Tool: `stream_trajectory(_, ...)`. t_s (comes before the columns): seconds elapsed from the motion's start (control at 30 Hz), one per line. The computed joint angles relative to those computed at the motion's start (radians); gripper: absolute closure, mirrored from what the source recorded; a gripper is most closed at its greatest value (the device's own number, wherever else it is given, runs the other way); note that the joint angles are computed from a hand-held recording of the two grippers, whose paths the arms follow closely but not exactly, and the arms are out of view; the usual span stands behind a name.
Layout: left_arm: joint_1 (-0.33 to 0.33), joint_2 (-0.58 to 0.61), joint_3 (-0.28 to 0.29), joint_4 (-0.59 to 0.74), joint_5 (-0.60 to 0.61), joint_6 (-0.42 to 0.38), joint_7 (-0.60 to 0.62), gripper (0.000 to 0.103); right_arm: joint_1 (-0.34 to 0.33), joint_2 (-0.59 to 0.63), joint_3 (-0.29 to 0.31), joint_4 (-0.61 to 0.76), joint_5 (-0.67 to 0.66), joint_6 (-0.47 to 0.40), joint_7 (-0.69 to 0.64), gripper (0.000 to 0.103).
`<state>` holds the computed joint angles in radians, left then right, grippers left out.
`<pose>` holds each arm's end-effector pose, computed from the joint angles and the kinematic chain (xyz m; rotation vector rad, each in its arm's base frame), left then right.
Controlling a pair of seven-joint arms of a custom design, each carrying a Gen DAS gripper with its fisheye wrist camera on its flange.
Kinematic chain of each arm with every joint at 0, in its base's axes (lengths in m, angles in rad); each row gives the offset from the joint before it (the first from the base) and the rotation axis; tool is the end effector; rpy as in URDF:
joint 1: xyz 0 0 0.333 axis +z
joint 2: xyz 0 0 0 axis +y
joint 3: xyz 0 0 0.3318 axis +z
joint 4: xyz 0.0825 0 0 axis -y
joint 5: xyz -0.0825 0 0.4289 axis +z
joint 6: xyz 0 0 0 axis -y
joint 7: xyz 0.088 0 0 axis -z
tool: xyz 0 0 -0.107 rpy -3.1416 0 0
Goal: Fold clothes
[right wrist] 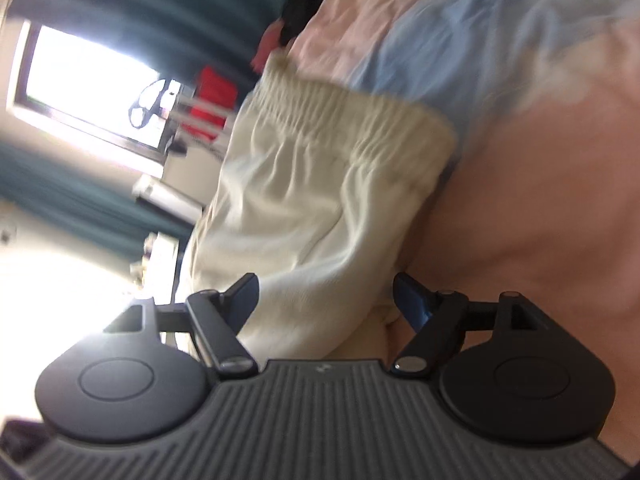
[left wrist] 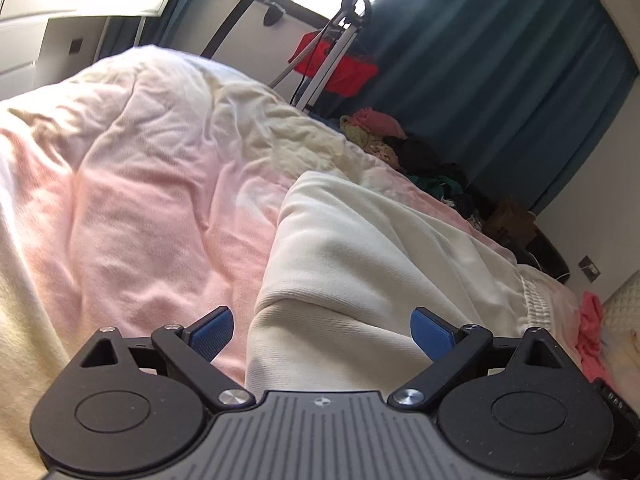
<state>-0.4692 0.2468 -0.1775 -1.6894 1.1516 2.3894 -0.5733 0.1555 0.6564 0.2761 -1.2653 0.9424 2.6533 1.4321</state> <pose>0.5849 -0.4173 0.5078 -2.2273 0.8922 -1.1176 0.7876 0.2650 0.4540 -1.2792 1.6485 0.3367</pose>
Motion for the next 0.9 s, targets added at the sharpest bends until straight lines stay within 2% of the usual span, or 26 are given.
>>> stream_trajectory(0.13,0.02,0.02,0.01,0.004,-0.03,0.056,-0.023,0.006,0.048,0.076,-0.035,0.088,-0.096,0.011,0.04,0.027)
stream_trajectory(0.33,0.03,0.056,0.032,0.015,-0.038,0.149,0.006,0.009,0.04,0.187,0.011,0.231,-0.125,-0.008,0.012,0.026)
stream_trajectory(0.4,0.023,0.059,0.046,0.014,-0.009,0.169,-0.02,0.017,0.025,0.191,0.035,0.236,-0.113,-0.02,-0.02,0.031)
stream_trajectory(0.43,0.023,0.059,0.049,0.014,-0.009,0.168,-0.023,0.02,0.025,0.186,0.035,0.234,-0.117,-0.025,-0.031,0.04)
stream_trajectory(0.47,0.022,0.059,0.051,0.014,-0.009,0.168,-0.027,0.027,0.03,0.179,0.028,0.23,-0.126,-0.025,-0.038,0.05)
stream_trajectory(0.5,0.021,0.058,0.054,0.011,-0.002,0.169,-0.038,0.037,0.033,0.17,0.024,0.224,-0.132,-0.022,-0.047,0.055)
stream_trajectory(0.53,0.019,0.053,0.057,0.007,0.012,0.172,-0.055,0.042,0.027,0.148,0.032,0.197,-0.124,-0.004,-0.071,0.063)
stream_trajectory(0.6,0.017,0.046,0.059,0.005,0.036,0.169,-0.07,0.065,0.017,0.107,0.046,0.147,-0.102,0.03,-0.12,0.068)
stream_trajectory(0.67,0.013,0.045,0.051,0.02,0.039,0.142,-0.031,0.076,-0.001,0.065,0.062,0.105,-0.063,0.043,-0.157,0.071)
stream_trajectory(0.8,0.006,0.039,0.046,0.066,0.077,0.153,-0.043,0.082,-0.01,0.023,0.048,0.113,-0.029,0.027,-0.166,0.072)
stream_trajectory(0.9,-0.006,0.106,0.038,0.207,0.052,0.142,0.038,0.083,-0.019,0.028,0.018,0.175,-0.027,-0.003,-0.124,0.072)
